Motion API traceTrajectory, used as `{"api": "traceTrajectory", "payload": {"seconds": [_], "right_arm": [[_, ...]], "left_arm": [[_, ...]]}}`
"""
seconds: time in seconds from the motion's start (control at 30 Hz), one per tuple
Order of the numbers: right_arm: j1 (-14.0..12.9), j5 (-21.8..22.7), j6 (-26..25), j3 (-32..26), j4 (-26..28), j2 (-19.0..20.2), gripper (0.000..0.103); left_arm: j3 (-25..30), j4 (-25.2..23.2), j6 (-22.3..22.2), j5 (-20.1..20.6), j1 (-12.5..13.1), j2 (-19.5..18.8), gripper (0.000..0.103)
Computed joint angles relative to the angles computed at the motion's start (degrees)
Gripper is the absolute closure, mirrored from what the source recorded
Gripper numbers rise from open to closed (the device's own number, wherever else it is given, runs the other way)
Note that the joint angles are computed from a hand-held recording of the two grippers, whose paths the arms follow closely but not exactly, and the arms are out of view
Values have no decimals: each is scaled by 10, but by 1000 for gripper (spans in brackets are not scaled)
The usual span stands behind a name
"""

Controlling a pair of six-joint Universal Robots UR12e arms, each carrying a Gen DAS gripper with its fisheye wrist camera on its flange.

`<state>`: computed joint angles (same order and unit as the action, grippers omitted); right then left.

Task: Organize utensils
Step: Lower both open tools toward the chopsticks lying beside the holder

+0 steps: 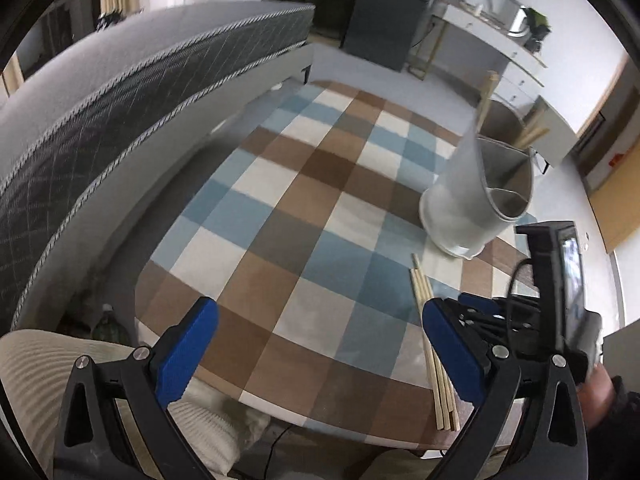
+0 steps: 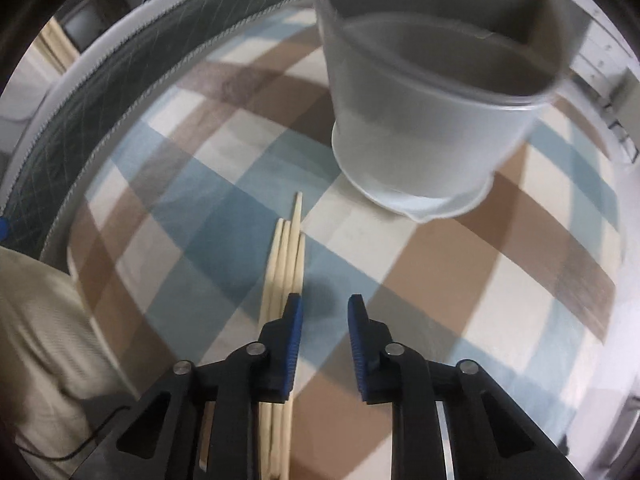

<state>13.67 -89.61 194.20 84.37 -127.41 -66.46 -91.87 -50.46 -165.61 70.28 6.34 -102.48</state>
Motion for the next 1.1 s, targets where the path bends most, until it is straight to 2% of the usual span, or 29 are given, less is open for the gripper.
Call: {"api": "traceTrajectory", "payload": {"seconds": [0.03, 0.1, 0.2, 0.33, 0.47, 0.87, 1.1], "right_arm": [[-2, 9, -6, -5, 7, 4, 90], [1, -6, -25, -11, 1, 10, 89], [3, -8, -42, -22, 17, 15, 94], [2, 6, -30, -13, 0, 9, 95], [7, -3, -46, -17, 9, 10, 96], [15, -21, -42, -53, 52, 29, 93], [18, -27, -48, -52, 56, 28, 93]], "left_arm": [[5, -9, -4, 4, -1, -3, 4], [12, -24, -9, 8, -1, -8, 4], [22, -48, -18, 8, 0, -13, 4], [26, -67, -23, 2, 2, -14, 4], [24, -63, -19, -2, 2, -11, 4], [21, -53, -24, 7, 1, -11, 4], [21, -53, -27, 11, 1, -12, 4]]}}
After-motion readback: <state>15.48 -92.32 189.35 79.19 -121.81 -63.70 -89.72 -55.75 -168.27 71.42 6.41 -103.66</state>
